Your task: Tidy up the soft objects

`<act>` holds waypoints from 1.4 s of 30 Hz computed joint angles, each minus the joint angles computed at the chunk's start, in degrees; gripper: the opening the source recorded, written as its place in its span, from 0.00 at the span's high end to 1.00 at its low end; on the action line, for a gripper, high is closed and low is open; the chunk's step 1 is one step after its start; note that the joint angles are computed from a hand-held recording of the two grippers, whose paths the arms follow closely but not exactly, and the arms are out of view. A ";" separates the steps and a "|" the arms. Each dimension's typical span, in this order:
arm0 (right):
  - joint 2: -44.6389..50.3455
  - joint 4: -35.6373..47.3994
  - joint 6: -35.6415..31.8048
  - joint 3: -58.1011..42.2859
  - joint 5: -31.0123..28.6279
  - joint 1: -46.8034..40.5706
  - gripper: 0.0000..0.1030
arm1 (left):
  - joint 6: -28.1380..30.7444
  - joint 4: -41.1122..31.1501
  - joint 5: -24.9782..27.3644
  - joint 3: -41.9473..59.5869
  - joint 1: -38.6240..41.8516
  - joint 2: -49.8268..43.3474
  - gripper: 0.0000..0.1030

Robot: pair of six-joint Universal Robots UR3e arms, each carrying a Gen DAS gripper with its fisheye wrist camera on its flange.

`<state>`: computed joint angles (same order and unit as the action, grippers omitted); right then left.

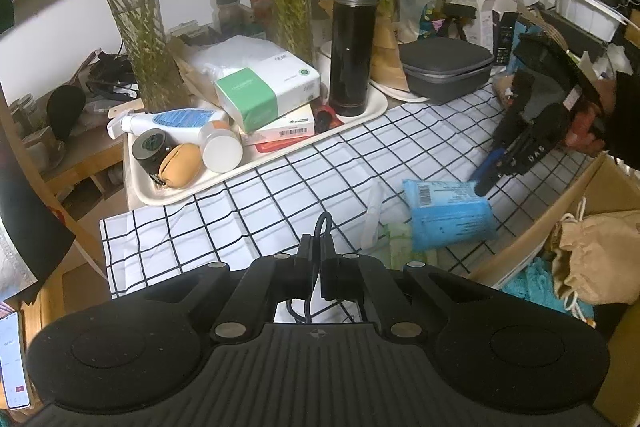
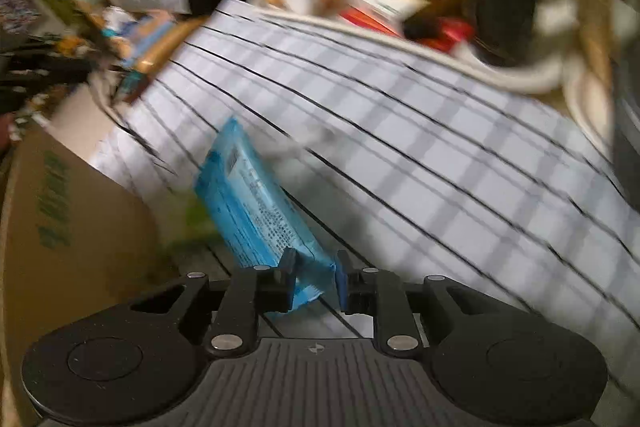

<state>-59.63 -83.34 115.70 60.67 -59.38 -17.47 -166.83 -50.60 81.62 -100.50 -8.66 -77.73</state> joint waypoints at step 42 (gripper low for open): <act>-7.74 -28.87 7.18 21.01 -4.33 5.03 0.42 | -1.96 1.11 1.83 1.68 -1.76 -2.02 0.97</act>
<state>-67.38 -112.21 122.87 81.68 -63.71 -12.45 -168.79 -49.49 83.45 -98.83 -10.42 -79.75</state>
